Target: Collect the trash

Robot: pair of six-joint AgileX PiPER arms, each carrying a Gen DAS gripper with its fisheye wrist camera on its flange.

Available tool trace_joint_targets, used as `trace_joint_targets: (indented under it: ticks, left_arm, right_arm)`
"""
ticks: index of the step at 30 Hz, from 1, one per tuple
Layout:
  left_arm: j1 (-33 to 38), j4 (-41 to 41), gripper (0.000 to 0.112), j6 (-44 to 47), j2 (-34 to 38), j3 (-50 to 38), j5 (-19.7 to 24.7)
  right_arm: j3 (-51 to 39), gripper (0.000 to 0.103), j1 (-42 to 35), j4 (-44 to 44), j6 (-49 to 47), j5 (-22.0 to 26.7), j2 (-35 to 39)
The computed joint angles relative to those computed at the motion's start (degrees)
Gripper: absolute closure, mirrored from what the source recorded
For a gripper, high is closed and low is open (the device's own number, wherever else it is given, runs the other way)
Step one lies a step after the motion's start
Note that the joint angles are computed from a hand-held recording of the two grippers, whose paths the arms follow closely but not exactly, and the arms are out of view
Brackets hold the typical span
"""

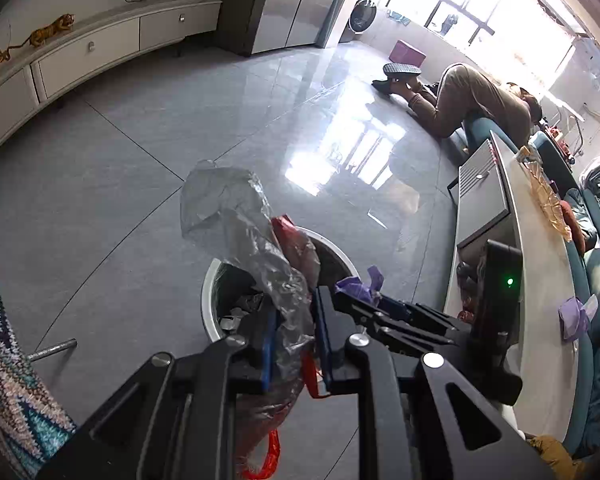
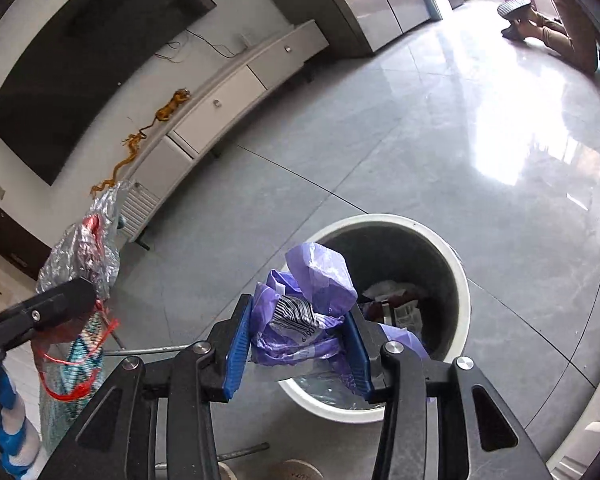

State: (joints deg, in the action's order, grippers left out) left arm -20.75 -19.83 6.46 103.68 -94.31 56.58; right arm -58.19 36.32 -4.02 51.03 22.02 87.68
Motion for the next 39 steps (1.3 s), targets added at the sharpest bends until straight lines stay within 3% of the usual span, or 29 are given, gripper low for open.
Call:
trace_joint_targets:
  ticks: [3,7,10,20,25,30,35,39]
  left_arm:
    - [-0.25,-0.81,0.089,-0.17,4.09,-2.56,0.26]
    - [0.42,-3.99,0.059,0.32,6.16,-3.39,-0.56]
    - [0.61,-4.78,0.059,0.54,7.00,-4.17,-0.43]
    - [2.44,-3.73,0.059,1.45,-2.53,3.31,-3.19]
    - [2.95,-0.93,0.059,-0.83,-10.25,6.65,-3.54]
    - [5.88,0.64,0.059,0.49,-20.54,11.49,-2.20]
    - [11.56,1.66,0.058,3.89,-30.32,15.41,1.07]
    - [21.21,-1.74,0.055,11.13,-37.50,17.89,5.44]
  right_arm:
    - [-0.17,0.060,-1.94,4.30,-4.70,-0.52,3.24]
    - [-2.10,0.056,-3.02,5.31,-5.46,-0.13,7.49]
    - [-1.71,0.043,-2.71,2.64,-2.36,0.17,8.07]
    - [-3.84,0.034,-0.01,-11.33,11.17,5.59,7.19]
    - [-6.60,0.029,3.50,-19.61,18.25,10.98,5.20]
    - [-11.31,0.024,10.51,-27.96,24.87,20.27,2.14]
    - [-20.21,0.018,19.50,-33.87,27.36,31.90,1.47]
    - [-28.17,0.011,27.65,-38.94,28.55,40.50,2.88]
